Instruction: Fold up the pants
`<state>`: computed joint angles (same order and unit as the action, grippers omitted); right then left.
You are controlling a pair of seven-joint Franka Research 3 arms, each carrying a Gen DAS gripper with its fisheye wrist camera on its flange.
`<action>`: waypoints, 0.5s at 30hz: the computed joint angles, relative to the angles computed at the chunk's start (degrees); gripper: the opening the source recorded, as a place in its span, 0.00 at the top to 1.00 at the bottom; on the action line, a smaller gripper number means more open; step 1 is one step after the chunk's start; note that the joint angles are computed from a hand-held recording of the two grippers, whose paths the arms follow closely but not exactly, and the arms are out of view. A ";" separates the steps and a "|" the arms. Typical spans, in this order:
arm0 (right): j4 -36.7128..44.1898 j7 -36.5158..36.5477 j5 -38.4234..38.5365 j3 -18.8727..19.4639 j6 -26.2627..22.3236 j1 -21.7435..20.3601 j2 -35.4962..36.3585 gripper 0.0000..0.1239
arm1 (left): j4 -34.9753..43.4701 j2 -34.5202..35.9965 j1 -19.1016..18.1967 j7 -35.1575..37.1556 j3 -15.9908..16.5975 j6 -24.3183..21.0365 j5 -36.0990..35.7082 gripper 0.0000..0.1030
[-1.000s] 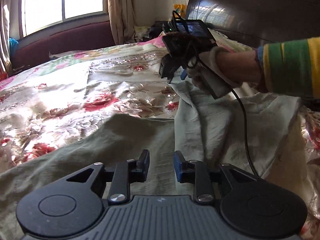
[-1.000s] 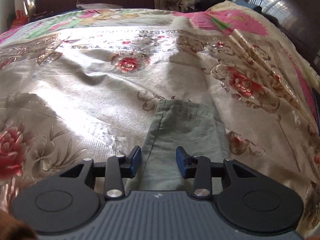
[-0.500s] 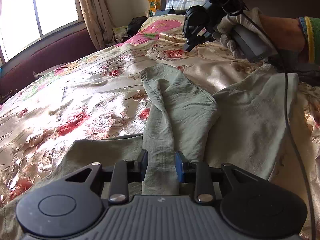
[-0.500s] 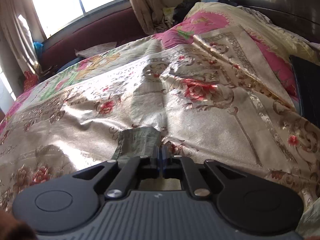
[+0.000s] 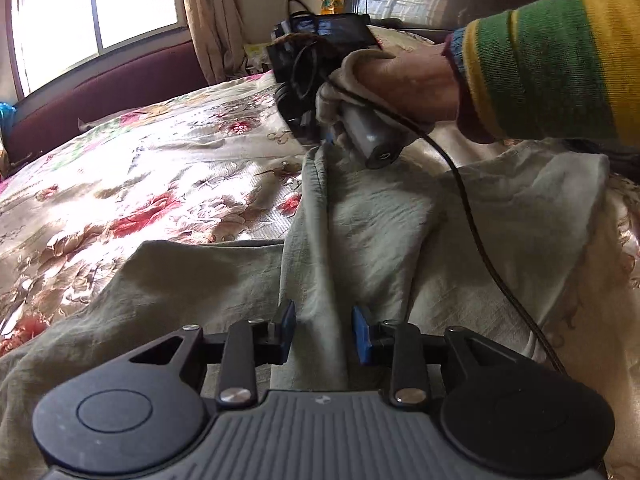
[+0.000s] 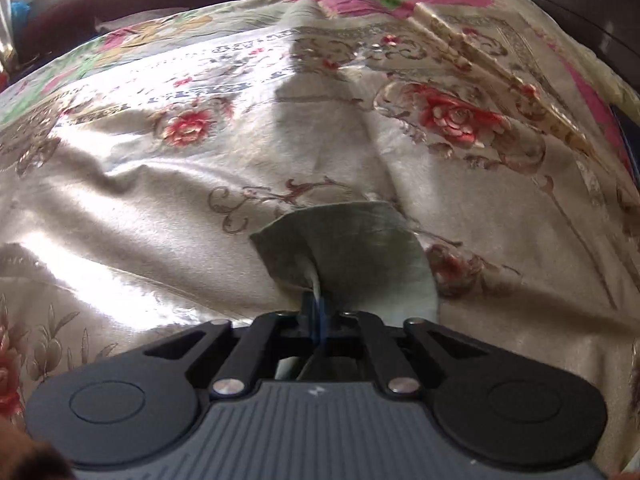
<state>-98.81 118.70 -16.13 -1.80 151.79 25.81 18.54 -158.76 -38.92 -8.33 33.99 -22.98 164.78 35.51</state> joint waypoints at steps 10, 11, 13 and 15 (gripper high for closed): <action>-28.91 -43.55 58.64 2.07 15.15 -10.20 -30.83 0.98 | 0.03 -4.42 -0.08 0.12 -1.65 -2.76 0.94 0.62; -31.72 -45.27 60.50 0.33 15.09 -10.16 -34.04 0.98 | 0.54 -4.39 -0.28 0.12 -2.26 -3.36 1.28 0.62; -36.48 -45.46 61.45 -1.98 14.81 -11.35 -38.74 0.98 | 1.77 -3.79 -0.89 0.33 -3.04 -4.43 1.92 0.63; -39.88 -43.27 58.74 -2.57 15.07 -14.81 -40.41 0.98 | 3.31 -2.31 -1.87 1.17 -3.48 -5.47 2.56 0.63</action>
